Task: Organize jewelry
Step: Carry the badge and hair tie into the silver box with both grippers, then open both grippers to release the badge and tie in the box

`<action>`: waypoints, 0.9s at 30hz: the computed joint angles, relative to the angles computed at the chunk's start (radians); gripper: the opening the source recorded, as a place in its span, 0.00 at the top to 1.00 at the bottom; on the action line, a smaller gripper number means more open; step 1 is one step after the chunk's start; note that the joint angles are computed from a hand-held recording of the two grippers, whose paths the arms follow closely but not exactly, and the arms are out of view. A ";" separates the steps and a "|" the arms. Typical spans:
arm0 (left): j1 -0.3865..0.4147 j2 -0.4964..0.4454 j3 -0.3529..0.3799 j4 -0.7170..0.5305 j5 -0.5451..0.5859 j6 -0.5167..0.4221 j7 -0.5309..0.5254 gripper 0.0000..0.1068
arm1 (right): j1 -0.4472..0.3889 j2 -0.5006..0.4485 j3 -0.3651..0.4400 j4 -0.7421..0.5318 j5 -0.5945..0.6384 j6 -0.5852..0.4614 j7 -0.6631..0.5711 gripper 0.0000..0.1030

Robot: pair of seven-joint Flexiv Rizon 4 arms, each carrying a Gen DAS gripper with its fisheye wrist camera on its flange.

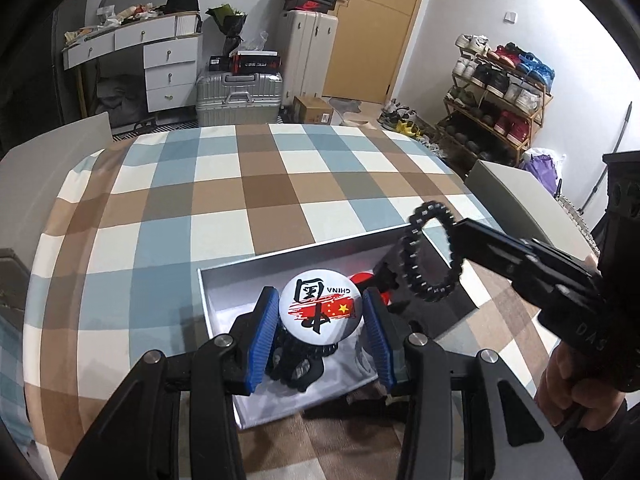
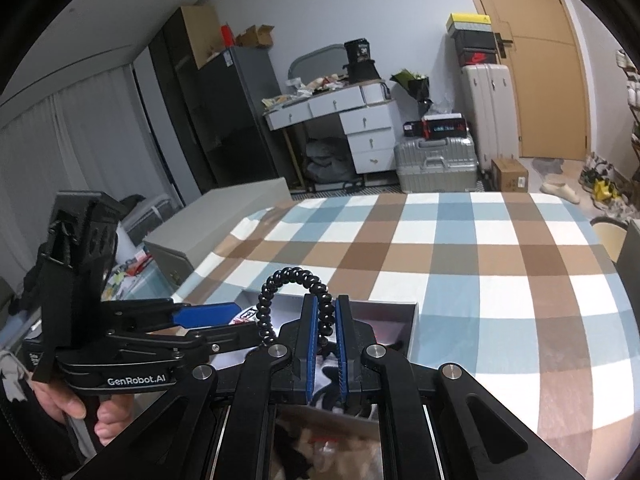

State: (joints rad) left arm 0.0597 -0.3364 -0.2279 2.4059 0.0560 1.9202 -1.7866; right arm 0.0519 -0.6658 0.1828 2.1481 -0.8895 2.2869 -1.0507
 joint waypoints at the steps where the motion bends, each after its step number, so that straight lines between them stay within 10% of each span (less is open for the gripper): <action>1: 0.015 -0.004 -0.014 -0.002 0.006 -0.001 -0.004 0.65 | 0.005 -0.005 -0.002 -0.006 0.001 -0.007 0.000 0.92; 27: 0.076 -0.038 -0.079 -0.028 0.007 -0.027 0.012 0.64 | -0.013 -0.043 0.030 -0.050 0.010 -0.081 0.033 0.87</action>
State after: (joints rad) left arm 0.1355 -0.3746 -0.3070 2.3777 0.0635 1.8937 -1.7746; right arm 0.0392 -0.7093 0.2133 2.0985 -0.8790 2.2055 -1.0182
